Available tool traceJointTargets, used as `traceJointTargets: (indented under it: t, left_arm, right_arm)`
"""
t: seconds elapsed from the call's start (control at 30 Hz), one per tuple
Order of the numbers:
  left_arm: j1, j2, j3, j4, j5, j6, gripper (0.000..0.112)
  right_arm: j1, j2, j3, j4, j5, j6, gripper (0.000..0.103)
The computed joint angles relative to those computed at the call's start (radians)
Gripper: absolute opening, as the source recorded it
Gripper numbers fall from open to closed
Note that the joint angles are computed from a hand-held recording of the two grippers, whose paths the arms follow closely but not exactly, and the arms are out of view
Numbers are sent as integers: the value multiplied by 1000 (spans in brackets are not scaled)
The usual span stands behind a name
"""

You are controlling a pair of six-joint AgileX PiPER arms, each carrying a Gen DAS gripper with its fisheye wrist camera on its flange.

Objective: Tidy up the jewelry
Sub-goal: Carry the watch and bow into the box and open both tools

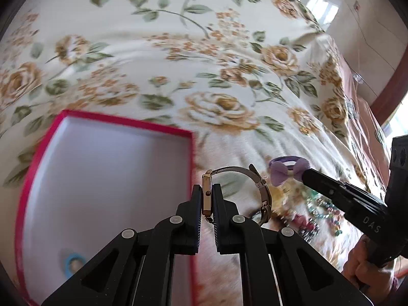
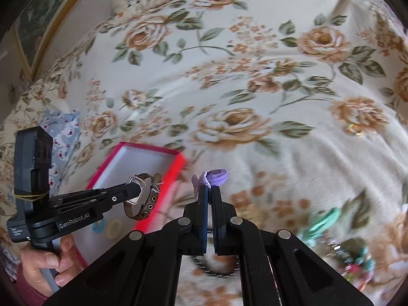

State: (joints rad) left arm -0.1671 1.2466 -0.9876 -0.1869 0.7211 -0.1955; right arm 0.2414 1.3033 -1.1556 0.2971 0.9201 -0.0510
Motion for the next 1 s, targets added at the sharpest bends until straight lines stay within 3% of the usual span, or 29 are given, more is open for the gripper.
traceJointTargets:
  t: [0.17,0.5,0.77,1.0]
  left_arm:
    - [113,-131,77,-22,67,49,7]
    - [301,-253,122,-63,175,159,7]
    - [369,-229,102,-62,191,204,7]
    - [378,-94,47,-22,127,218,7]
  right_arm:
    - [92,1,8,15,-12,39,2]
    - [263,54,-22,-9,-54,122,2]
    - [330,136,-56,-6,-98,136,2]
    - [356,253,-113,-13,-132,122,2]
